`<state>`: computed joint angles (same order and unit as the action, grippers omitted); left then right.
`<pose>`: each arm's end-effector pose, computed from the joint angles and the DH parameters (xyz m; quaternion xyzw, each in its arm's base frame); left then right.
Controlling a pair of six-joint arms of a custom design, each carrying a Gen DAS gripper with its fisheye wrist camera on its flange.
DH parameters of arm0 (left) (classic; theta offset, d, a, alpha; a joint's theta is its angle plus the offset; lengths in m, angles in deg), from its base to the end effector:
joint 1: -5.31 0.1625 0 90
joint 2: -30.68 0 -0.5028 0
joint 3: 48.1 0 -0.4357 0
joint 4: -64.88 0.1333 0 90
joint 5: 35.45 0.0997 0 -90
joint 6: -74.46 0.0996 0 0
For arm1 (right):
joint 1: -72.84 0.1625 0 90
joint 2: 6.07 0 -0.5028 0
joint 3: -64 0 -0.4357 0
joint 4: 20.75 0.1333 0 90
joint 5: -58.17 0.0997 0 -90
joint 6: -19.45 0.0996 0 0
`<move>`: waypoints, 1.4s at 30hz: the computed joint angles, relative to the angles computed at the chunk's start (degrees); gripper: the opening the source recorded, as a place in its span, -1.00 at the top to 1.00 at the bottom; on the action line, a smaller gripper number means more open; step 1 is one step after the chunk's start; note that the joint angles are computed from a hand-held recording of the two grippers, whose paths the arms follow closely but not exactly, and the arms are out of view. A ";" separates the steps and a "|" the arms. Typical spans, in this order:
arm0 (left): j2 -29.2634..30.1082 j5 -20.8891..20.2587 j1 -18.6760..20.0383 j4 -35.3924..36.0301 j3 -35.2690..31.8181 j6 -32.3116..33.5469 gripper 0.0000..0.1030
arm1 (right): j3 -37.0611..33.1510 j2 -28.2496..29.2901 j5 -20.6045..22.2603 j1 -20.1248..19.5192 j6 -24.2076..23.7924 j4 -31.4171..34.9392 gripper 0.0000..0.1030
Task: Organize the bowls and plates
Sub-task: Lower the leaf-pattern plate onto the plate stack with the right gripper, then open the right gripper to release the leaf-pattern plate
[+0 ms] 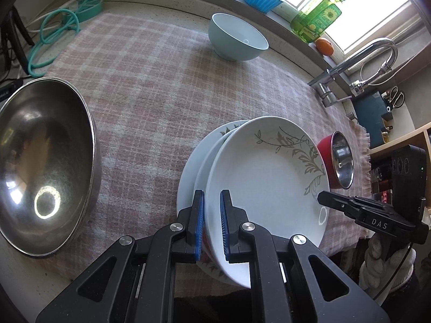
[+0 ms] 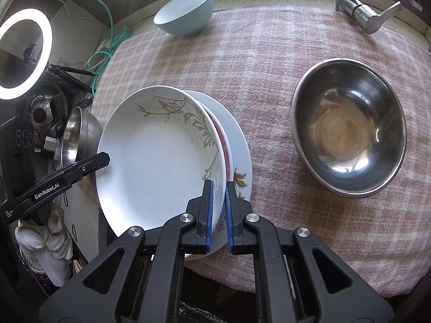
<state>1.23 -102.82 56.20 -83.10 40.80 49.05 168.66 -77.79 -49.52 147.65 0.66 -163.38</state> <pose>-0.3441 -0.6953 -0.0600 0.1194 0.9732 -0.0941 0.1726 -0.0707 -0.6535 0.3473 0.0043 -0.9739 0.1173 0.1943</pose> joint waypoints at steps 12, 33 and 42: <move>0.51 0.13 0.03 0.83 -0.49 -0.05 0.81 | 0.24 0.28 -1.75 0.45 -0.74 -0.91 0.82; -0.13 0.43 0.17 -0.16 0.15 -0.16 0.81 | 1.17 1.94 -8.07 3.02 -5.21 -5.31 0.54; -1.63 0.22 -0.04 -1.97 1.60 0.29 0.81 | 1.24 1.64 -8.70 3.45 -5.00 -5.51 0.53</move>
<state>-0.39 -102.60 56.16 -85.07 42.40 49.34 169.91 -76.15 -58.22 151.10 -4.34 -168.89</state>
